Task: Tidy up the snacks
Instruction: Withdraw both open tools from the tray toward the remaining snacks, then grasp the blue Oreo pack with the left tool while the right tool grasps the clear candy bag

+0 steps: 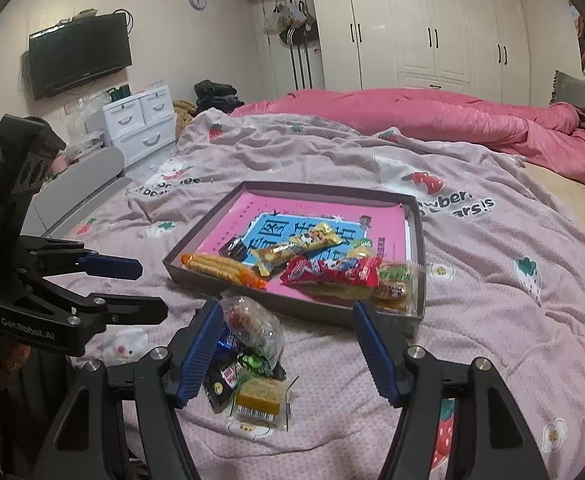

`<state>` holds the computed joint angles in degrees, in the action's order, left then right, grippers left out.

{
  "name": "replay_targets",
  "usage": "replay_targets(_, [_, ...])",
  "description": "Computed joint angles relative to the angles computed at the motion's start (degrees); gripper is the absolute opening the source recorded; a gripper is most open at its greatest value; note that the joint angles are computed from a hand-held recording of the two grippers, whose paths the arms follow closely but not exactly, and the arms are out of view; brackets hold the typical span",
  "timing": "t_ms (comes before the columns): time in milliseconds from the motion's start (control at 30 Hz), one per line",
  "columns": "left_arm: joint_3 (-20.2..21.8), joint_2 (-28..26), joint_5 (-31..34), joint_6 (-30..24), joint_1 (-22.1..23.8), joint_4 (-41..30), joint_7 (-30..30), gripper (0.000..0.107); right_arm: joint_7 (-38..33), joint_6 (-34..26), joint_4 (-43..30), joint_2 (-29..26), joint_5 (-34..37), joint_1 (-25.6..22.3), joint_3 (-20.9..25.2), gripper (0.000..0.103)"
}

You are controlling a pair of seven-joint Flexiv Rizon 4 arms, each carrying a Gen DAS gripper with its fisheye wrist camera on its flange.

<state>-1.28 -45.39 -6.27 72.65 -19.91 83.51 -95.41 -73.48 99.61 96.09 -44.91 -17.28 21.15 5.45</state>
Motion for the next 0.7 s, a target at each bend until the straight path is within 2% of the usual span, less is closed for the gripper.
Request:
replay_targets(567, [-1.91,-3.12,-2.65,-3.55,0.92,-1.67,-0.53,0.071,-0.04,-2.97,-0.14,-0.09,0.04,-0.14,0.53,0.067])
replay_targets(700, [-4.19,-4.26,-5.24,-3.29,2.4,-1.98,-1.23,0.071,0.08,-3.8,-0.53,-0.34,0.09,-0.1,0.45,0.067])
